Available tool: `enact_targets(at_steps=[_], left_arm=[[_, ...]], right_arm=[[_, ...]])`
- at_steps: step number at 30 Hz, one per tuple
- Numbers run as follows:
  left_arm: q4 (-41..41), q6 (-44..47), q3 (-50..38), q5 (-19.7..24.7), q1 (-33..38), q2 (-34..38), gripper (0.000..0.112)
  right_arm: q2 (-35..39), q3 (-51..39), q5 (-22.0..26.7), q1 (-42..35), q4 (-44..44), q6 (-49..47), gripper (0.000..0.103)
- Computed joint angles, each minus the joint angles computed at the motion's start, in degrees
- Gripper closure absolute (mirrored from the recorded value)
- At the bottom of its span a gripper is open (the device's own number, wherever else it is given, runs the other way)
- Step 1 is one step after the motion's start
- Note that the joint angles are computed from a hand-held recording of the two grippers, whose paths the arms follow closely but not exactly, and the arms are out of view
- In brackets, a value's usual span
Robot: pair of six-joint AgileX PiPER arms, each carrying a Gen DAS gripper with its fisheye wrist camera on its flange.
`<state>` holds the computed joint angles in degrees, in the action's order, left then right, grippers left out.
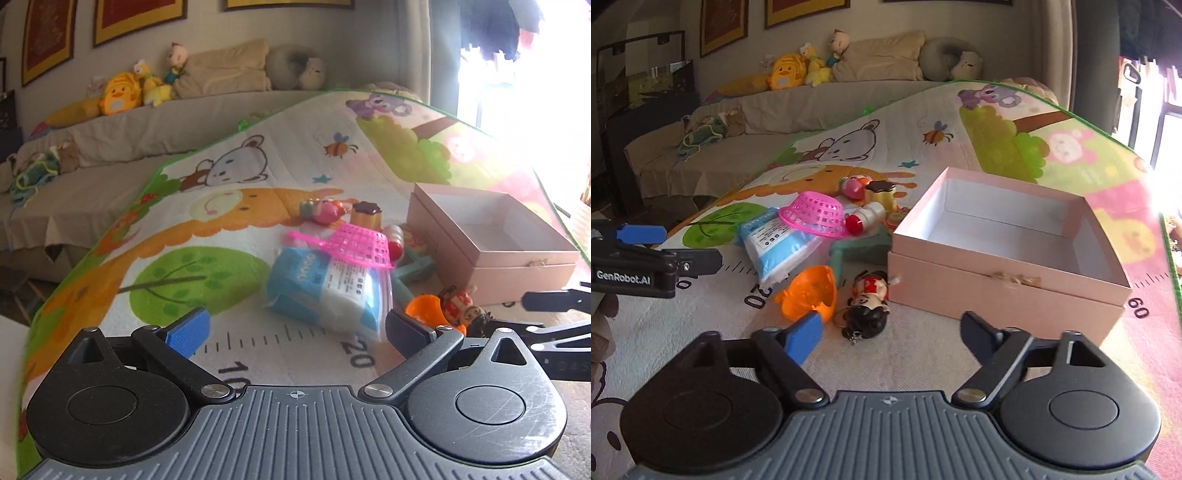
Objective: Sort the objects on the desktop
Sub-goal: 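Move left gripper toward orange cup while right gripper approaches keychain doll, then grasp orange cup with left gripper while right gripper grasps keychain doll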
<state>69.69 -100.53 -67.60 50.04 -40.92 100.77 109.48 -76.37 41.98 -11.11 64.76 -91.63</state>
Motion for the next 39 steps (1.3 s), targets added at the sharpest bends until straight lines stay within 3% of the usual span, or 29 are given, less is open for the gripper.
enact_targets(at_steps=[3, 4, 6, 9, 11, 12, 14, 17, 20, 22, 24, 26, 29, 30, 32, 34, 37, 39], left_arm=[[-2.58, 3.52, -1.27, -0.81, 1.15, 0.51, 0.009], [-3.26, 4.28, -1.55, -0.85, 1.33, 0.77, 0.009], [-4.19, 5.48, -2.1, -0.89, 1.53, 1.35, 0.009], [-4.69, 5.88, -2.43, -1.36, 1.74, 1.89, 0.009], [-4.74, 5.65, -2.36, -1.96, 1.73, 1.94, 0.009], [-3.92, 4.93, -1.73, -2.84, 1.59, 1.64, 0.009], [-2.02, 4.08, -0.37, -5.62, 1.41, 1.0, 0.009], [-1.8, 7.02, -0.24, -11.08, 1.42, 1.59, 0.009], [-4.02, 11.48, -2.4, -13.64, 1.24, 3.78, 0.009], [-5.3, 13.63, -3.66, -14.11, 1.18, 4.95, 0.009], [-4.81, 13.48, -3.46, -14.03, 1.09, 5.02, 0.009], [-4.56, 13.24, -2.68, -13.99, 1.33, 4.46, 0.009], [-4.36, 13.35, -1.24, -14.36, 2.07, 3.55, 0.009], [-4.89, 14.2, -1.13, -14.33, 2.43, 3.36, 0.009], [-5.15, 14.32, -0.85, -13.7, 2.65, 3.21, 0.009], [-4.69, 13.23, -0.55, -12.05, 2.77, 2.93, 0.009], [-4.61, 11.18, -1.28, -8.62, 3.59, 3.05, 0.009], [-5.3, 10.6, -1.59, -7.71, 4.58, 2.86, 0.009]], right_arm=[[3.85, -5.42, 0.37, 2.9, -6.03, 10.15, 0.056], [5.1, -7.4, 2.09, 3.3, -8.47, 13.72, 0.07], [5.91, -8.33, 6.37, 2.66, -8.99, 15.09, 0.072], [5.65, -8.76, 16.65, -0.51, -9.12, 11.42, 0.072], [3.9, -7.05, 17.48, -3.12, -6.74, 7.58, 0.068], [2.9, -5.99, 16.03, -4.33, -5.06, 5.92, 0.065], [1.51, -4.95, 10.8, -6.64, -1.01, 3.9, 0.048], [2.43, -7.7, 1.67, -8.31, 3.52, 6.4, 0.039], [6.88, -14.71, -7.26, -7.66, 3.25, 15.44, 0.015], [11.71, -22.84, -8.92, -6.46, -4.97, 25.94, 0.015], [17.2, -32.45, -5.62, -5.49, -13.62, 36.3, 0.015], [21.34, -39.92, -0.1, -4.8, -17.2, 40.71, 0.015], [20.75, -38.3, -0.32, -3.02, -14.53, 35.92, 0.012], [21.12, -39.14, 2.08, -3.19, -12.96, 34.21, 0.012], [18.69, -35.13, 2.42, -3.41, -9.18, 29.37, 0.013], [13.23, -25.56, -0.02, -3.74, -2.51, 18.33, 0.013], [7.33, -16.43, 10.96, -5.56, -1.06, 8.08, 0.015], [5.63, -13.36, 17.63, -4.82, -6.09, 6.49, 0.034]])
